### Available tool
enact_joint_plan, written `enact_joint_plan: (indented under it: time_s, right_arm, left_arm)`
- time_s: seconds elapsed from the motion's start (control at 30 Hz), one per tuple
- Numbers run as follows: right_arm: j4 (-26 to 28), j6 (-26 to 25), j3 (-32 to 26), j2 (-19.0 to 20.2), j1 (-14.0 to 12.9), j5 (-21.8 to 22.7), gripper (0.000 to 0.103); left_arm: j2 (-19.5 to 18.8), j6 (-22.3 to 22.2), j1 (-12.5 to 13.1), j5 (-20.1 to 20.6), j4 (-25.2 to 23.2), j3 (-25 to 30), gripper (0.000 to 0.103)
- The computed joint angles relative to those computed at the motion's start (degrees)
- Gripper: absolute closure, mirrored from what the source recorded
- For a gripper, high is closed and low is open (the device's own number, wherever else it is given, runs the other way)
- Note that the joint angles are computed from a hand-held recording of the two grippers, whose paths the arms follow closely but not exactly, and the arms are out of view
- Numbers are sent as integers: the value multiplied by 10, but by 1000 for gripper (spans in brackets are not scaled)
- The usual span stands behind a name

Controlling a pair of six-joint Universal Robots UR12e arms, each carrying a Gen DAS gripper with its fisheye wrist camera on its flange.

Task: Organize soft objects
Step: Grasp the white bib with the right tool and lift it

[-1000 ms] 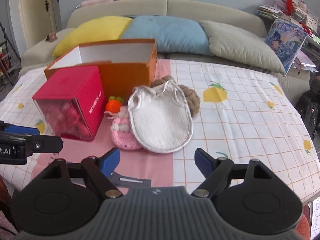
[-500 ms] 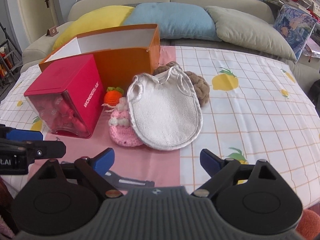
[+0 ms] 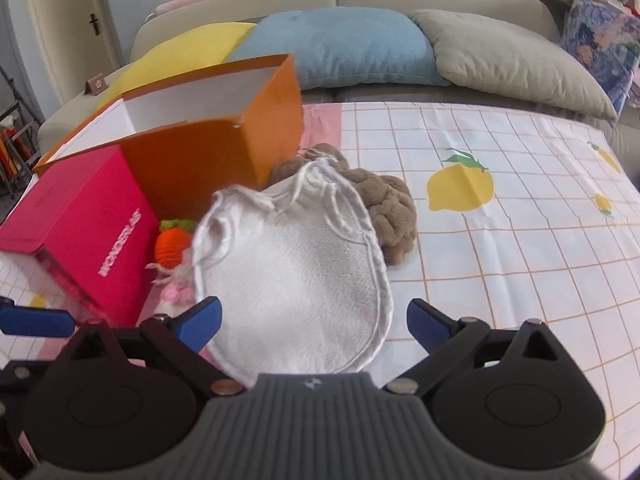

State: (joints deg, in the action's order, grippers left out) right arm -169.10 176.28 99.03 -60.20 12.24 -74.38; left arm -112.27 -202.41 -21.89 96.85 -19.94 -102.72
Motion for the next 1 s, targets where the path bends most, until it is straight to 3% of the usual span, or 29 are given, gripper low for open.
enact_joint_plan:
  time_s: [0.2, 0.33, 0.37, 0.43, 0.5, 0.53, 0.67, 0.8, 1.0]
  right_arm:
    - [19, 42, -23, 20, -13, 26, 27]
    - [36, 67, -33, 31, -19, 48, 30]
    - [40, 68, -34, 33, -21, 58, 36]
    - [54, 61, -37, 33, -19, 51, 72]
    - [52, 42, -33, 29, -16, 35, 92]
    - [47, 35, -29, 25, -16, 32, 95]
    - [46, 30, -10, 0, -17, 16, 99]
    - [81, 36, 8, -32, -23, 4, 100]
    - [131, 0, 38, -69, -24, -84, 101]
  left_arm:
    - [-17, 10, 2, -8, -23, 22, 36]
    - [-25, 9, 3, 1, -42, 32, 36]
    - [-26, 5, 5, 0, -49, 35, 36]
    - [-27, -1, 7, -7, -53, 36, 36]
    - [-27, 2, 5, -1, -60, 38, 36]
    - [-27, 2, 5, -3, -60, 38, 36]
    - [-22, -3, 5, -8, -56, 31, 36]
    - [-12, -7, 6, -12, -53, 19, 36]
    - [-3, -17, 5, -20, -48, 5, 36]
